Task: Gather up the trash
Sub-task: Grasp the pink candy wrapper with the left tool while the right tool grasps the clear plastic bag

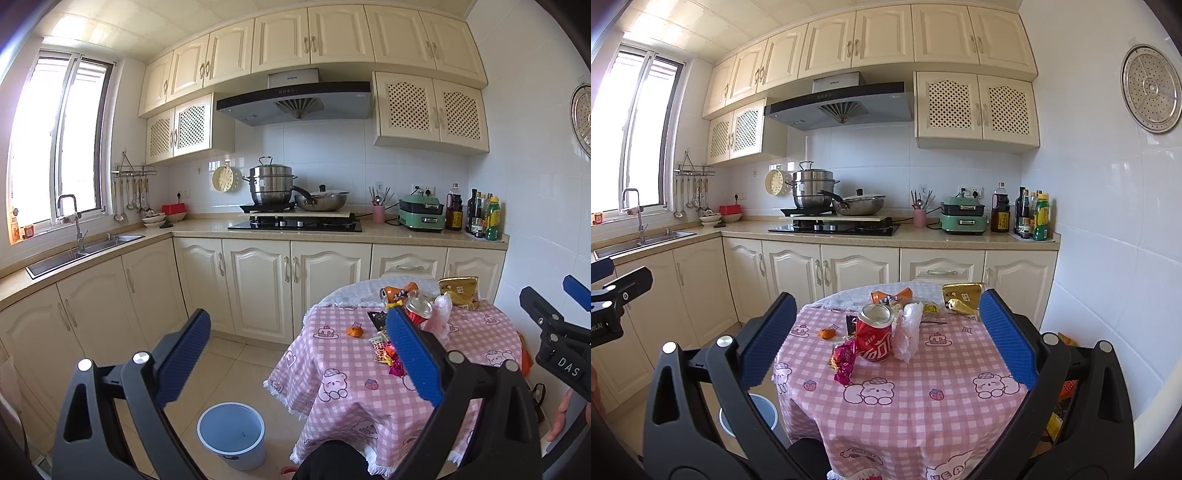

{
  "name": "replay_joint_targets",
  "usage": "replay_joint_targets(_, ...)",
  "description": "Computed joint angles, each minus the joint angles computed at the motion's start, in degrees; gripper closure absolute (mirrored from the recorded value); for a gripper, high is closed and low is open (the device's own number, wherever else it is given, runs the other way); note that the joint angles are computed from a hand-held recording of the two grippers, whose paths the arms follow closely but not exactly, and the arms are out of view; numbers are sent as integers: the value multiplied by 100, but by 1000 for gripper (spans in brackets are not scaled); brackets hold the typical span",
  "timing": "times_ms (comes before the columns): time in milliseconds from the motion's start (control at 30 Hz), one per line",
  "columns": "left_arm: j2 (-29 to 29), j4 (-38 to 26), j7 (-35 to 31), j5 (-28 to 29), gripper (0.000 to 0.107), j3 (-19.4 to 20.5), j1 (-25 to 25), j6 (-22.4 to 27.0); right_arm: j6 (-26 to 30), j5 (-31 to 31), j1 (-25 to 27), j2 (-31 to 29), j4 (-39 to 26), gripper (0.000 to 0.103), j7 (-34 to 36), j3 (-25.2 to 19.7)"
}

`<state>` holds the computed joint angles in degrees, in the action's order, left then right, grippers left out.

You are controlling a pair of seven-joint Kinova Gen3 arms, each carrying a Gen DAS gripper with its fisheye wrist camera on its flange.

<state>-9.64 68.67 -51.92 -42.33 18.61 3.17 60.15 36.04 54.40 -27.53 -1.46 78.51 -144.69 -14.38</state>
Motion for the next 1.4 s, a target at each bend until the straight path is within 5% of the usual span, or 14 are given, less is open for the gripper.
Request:
replay_joint_targets(267, 298, -29, -285, 316, 14, -346, 146, -125, -146, -793, 91, 237, -156, 6, 470, 248)
replay_joint_targets(500, 846, -290, -1007, 1237, 14, -951, 309, -272, 58, -1531, 62, 664, -451, 6, 1007, 607)
replay_joint_targets(667, 1483, -808, -1969, 2402, 14, -512, -442, -193, 300, -2285, 122, 1085, -810, 6, 1556, 871)
replay_joint_targets(833, 2399, -1575, -2968, 3379, 14, -1367, 247, 21, 609, -2933, 226, 1571, -1259, 6, 1976, 1101)
replay_joint_targets(967, 3117, -2339, -3385, 3767, 14, -1442, 412, 427, 843, -3388, 333, 1939, -1671, 6, 2315, 1218)
replay_joint_targets(1167, 3999, -3598, -3692, 4210, 57, -1479, 351, 1330, 841, -4519, 799, 2359, -2303, 6, 2855, 1146)
replay_joint_targets(1400, 4149, -3695, -4107, 4609, 69, -1446, 153, 1263, 1692, -4711, 625, 3271, -3911, 6, 3303, 1352)
